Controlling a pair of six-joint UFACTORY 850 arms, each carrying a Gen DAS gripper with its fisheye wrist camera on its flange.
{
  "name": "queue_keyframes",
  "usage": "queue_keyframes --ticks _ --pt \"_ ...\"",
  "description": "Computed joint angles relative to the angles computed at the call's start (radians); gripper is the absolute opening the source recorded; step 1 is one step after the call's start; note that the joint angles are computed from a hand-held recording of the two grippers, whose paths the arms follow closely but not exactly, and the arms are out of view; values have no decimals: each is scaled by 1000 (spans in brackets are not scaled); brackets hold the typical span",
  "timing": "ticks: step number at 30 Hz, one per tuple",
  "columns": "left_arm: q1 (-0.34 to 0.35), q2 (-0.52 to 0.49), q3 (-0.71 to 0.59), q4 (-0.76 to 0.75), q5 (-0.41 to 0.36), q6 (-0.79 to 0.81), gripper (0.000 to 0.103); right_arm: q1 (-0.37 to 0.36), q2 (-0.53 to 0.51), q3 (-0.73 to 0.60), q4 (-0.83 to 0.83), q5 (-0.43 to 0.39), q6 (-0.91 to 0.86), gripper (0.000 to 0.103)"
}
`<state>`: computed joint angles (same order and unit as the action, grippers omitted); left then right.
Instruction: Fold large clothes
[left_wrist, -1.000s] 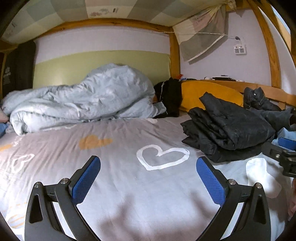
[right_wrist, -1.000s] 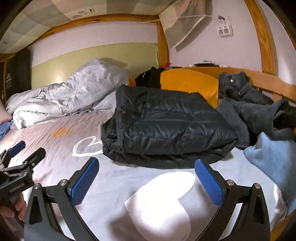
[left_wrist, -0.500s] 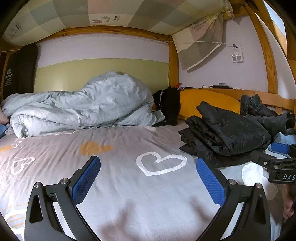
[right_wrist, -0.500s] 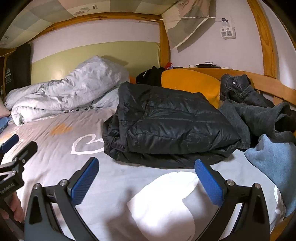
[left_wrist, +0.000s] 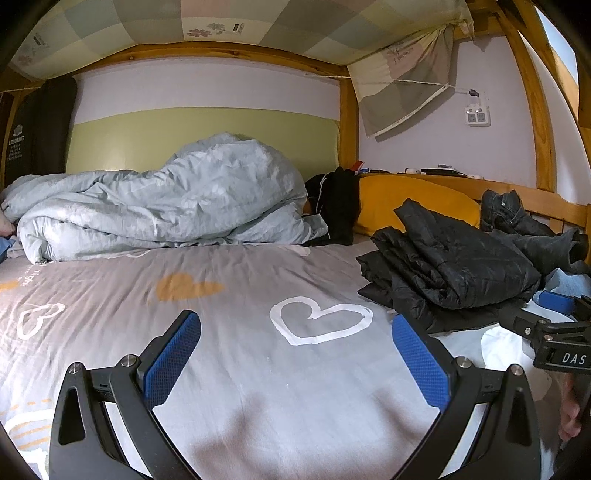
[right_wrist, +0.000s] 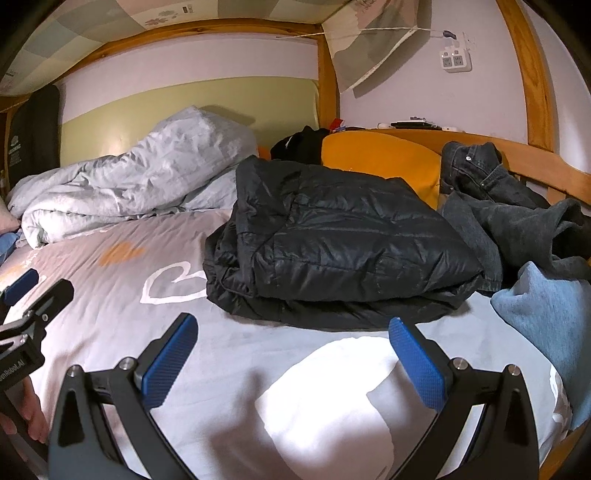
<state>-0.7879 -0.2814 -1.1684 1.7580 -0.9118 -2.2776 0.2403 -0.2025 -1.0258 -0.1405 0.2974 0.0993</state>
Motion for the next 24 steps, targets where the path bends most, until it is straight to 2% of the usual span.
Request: queue_keyframes --ticks 24 --pt "-7 -9 -7 -1 -3 34 103 -1 -1 -4 -36 -3 33 103"
